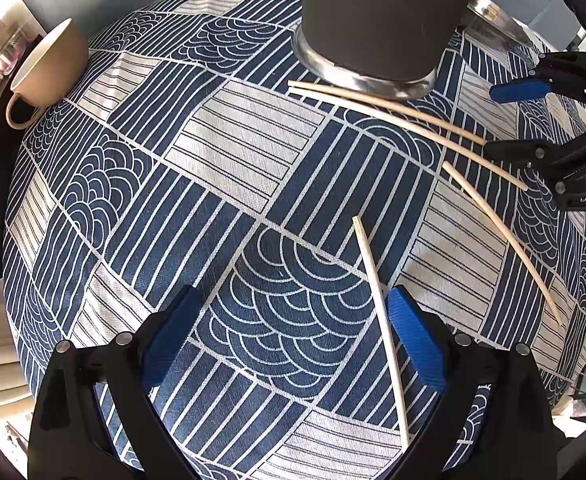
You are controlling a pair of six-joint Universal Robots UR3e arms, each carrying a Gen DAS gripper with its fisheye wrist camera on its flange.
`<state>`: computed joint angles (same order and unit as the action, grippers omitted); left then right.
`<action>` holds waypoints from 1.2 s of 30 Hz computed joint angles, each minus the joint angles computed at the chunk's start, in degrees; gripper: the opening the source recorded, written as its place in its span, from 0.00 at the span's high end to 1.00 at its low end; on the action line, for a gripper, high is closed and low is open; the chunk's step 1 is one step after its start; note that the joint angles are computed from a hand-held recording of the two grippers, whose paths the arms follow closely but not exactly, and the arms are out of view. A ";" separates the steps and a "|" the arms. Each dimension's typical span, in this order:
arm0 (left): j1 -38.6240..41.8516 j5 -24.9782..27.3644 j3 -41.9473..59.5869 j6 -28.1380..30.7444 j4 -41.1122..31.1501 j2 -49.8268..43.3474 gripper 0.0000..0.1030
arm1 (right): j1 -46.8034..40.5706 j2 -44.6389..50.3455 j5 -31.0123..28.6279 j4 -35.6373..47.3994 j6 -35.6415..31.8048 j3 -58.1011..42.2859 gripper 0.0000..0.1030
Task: Organize utensils
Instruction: 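Close the left tool on a chopstick while the right tool grasps another, then lift both held chopsticks up over the black holder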
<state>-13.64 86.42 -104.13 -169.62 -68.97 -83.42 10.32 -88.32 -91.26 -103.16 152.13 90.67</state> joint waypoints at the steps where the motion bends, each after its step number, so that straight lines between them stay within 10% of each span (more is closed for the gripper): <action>1: -0.05 -0.04 0.14 0.14 -0.31 -0.01 0.12 | 0.44 1.51 0.06 2.83 0.51 -2.61 0.59; 7: -0.41 -0.26 3.39 2.14 -4.65 -0.34 0.34 | 2.48 12.30 -0.81 15.98 4.10 -18.41 0.61; 12: 1.86 -0.88 6.37 3.37 -10.85 0.54 0.75 | 4.36 17.32 -0.68 22.58 1.94 -26.26 0.90; 16: 6.49 -4.13 5.07 5.15 -14.97 3.26 0.94 | 5.86 18.98 -1.41 25.50 1.60 -28.82 0.94; 25: 12.71 -8.43 2.47 10.12 -20.66 8.22 0.95 | 3.47 7.93 6.60 28.83 2.16 -16.38 0.96; 36: 16.22 -9.82 10.71 15.15 -25.85 7.86 0.95 | -14.44 -16.94 31.52 39.11 -2.55 4.03 0.96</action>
<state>2.58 76.61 -93.42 -154.47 -94.81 -75.56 -4.12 -105.26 -59.75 -64.04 149.58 94.70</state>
